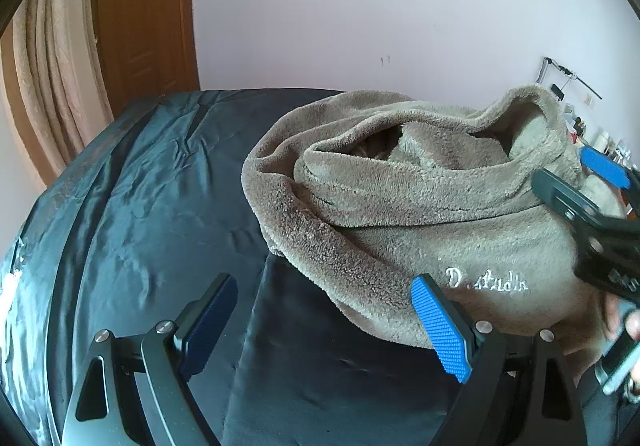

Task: Fold clothes
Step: 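Close the right gripper on a fold of the fleece garment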

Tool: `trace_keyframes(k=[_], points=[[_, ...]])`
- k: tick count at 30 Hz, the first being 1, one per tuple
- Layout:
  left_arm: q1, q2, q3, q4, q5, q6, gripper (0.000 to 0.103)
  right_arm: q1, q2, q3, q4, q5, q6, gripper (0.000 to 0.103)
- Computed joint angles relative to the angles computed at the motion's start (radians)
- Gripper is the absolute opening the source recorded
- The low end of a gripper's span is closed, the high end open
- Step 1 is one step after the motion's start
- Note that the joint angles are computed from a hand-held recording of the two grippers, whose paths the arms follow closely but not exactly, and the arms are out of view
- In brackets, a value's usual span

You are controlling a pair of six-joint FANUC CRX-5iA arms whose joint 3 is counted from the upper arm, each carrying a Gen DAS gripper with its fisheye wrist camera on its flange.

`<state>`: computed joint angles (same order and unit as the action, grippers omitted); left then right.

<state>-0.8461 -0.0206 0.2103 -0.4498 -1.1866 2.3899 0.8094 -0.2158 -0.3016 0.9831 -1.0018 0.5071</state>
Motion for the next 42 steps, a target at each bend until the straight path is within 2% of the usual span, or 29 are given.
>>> trace_keyframes(k=[2,4,5,6,7,9,10,11,12,17,19,27,37,42], points=[[-0.003,0.002,0.001,0.000,0.000,0.001,0.091,-0.016,0.020,0.021,-0.037,-0.012,0.025,0.103],[0.002,0.001,0.000,0.009,-0.005,-0.009,0.091,-0.026,0.039,0.048,-0.077,-0.035,0.053,0.098],[0.003,0.002,0.000,0.012,-0.006,-0.013,0.091,-0.034,0.045,0.054,-0.091,-0.028,0.063,0.089],[0.003,0.002,0.000,0.013,-0.006,-0.015,0.091,-0.037,0.045,0.061,-0.111,-0.026,0.075,0.075],[0.004,0.003,0.001,0.014,-0.008,-0.017,0.091,-0.040,0.045,0.066,-0.127,-0.024,0.084,0.067],[0.004,0.005,0.002,0.015,-0.010,-0.021,0.091,-0.041,0.042,0.063,-0.125,-0.019,0.078,0.042],[0.005,0.006,0.003,0.016,-0.011,-0.023,0.091,-0.041,0.039,0.059,-0.121,-0.013,0.073,0.037],[0.004,0.008,0.004,0.016,-0.013,-0.023,0.091,-0.039,0.032,0.053,-0.116,-0.006,0.066,0.026],[0.004,0.011,0.007,0.016,-0.016,-0.023,0.091,-0.036,0.024,0.046,-0.109,0.000,0.056,0.021],[-0.001,0.021,0.018,0.007,-0.026,-0.016,0.091,-0.009,-0.008,0.002,-0.011,-0.009,-0.018,0.017],[-0.004,0.019,0.016,0.001,-0.022,-0.013,0.091,-0.010,-0.034,-0.025,0.013,0.033,0.000,0.017],[0.001,0.018,0.013,0.010,-0.028,-0.032,0.091,0.046,-0.082,-0.067,0.132,-0.018,-0.088,0.017],[0.000,0.028,0.020,0.003,-0.030,-0.040,0.091,0.191,-0.164,-0.116,0.290,-0.222,-0.199,0.017],[0.023,0.003,-0.018,0.047,0.029,-0.054,0.091,0.312,-0.212,-0.145,0.341,-0.377,-0.243,0.017]])
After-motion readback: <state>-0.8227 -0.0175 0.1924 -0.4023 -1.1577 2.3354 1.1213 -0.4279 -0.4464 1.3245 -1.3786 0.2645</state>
